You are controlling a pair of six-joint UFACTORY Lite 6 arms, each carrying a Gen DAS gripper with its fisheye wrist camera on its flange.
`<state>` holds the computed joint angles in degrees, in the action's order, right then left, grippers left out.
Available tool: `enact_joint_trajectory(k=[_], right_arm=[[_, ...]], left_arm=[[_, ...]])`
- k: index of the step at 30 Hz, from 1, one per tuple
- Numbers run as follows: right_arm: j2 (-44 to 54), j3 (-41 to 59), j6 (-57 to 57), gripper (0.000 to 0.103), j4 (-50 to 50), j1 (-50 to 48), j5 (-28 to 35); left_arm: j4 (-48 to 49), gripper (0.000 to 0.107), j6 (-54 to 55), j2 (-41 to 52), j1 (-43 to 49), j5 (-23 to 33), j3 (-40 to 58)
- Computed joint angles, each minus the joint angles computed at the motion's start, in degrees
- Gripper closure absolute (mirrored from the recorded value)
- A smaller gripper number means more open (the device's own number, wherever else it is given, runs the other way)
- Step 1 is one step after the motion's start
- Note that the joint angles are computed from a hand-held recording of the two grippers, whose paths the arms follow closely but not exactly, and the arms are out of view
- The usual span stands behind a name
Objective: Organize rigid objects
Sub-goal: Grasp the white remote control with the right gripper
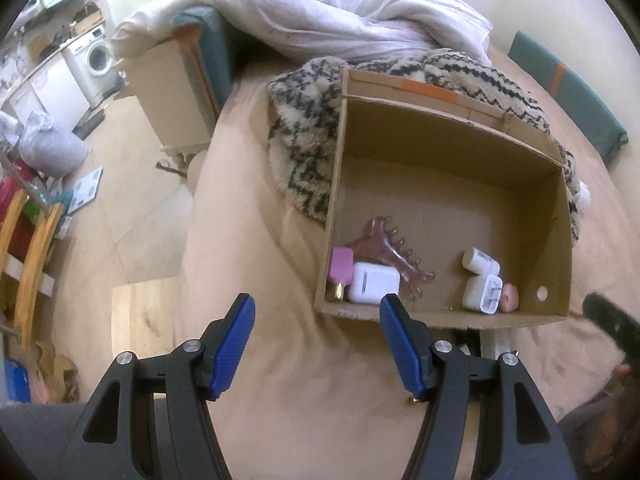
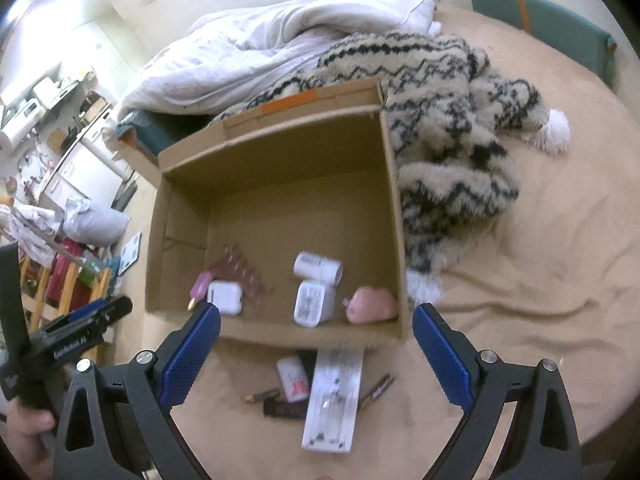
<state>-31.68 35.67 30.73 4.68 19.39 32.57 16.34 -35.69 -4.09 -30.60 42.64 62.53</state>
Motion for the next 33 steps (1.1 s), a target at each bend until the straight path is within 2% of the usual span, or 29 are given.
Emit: enact_joint_trajectory(k=[6,11,16,17,18,20,24,27,31,33], right_arm=[[-0.6,-3.1,4.0,0.0,-0.4,0.8,0.8],[4.3,-4.7,-9.8,0.0,14.3,-6.4,-0.1],[13.2,-5.6,-23.3,0.001,28.5,-10.5,0.6],[14.6,-5.7,-25.3,0.011,30.6,-10.7,0.7],[16.7,-5.5,-27.9,0.025,32.9,-10.8,1.0],[21.0,-4.3,-30.8,0.037,35.4,-10.1,0.7],[28.8,0.2,-26.9,0.042,30.0,-6.2,-0.4],[32.3,1.4,-27.1,0.056,30.2,-4.4,-1.0],[32.0,1.5,-22.1,0.056,25.7,-1.0,-2.4],[31.8,0.8,-22.8,0.056,26.7,-0.7,-2.3]], left_arm=[[-2.6,0.045,0.3,-1.7,0.7,0.3,-3.0],[-4.1,0.045,-0.5,-0.7,1.2,0.5,-2.8],[-5.0,0.045,-0.1,0.4,1.0,0.6,-2.3],[-5.1,0.045,-0.1,0.6,0.8,0.6,-2.2],[-5.1,0.045,-0.1,0.7,0.6,0.6,-2.1],[-5.7,0.045,0.2,1.0,0.5,0.7,-1.7],[-7.4,0.045,1.1,1.5,0.7,0.4,-1.1],[-7.9,0.045,1.4,1.6,0.8,0.5,-1.2],[-9.3,0.045,2.7,1.9,1.5,0.7,-1.7],[-10.4,0.045,3.4,2.0,2.0,0.7,-1.9]])
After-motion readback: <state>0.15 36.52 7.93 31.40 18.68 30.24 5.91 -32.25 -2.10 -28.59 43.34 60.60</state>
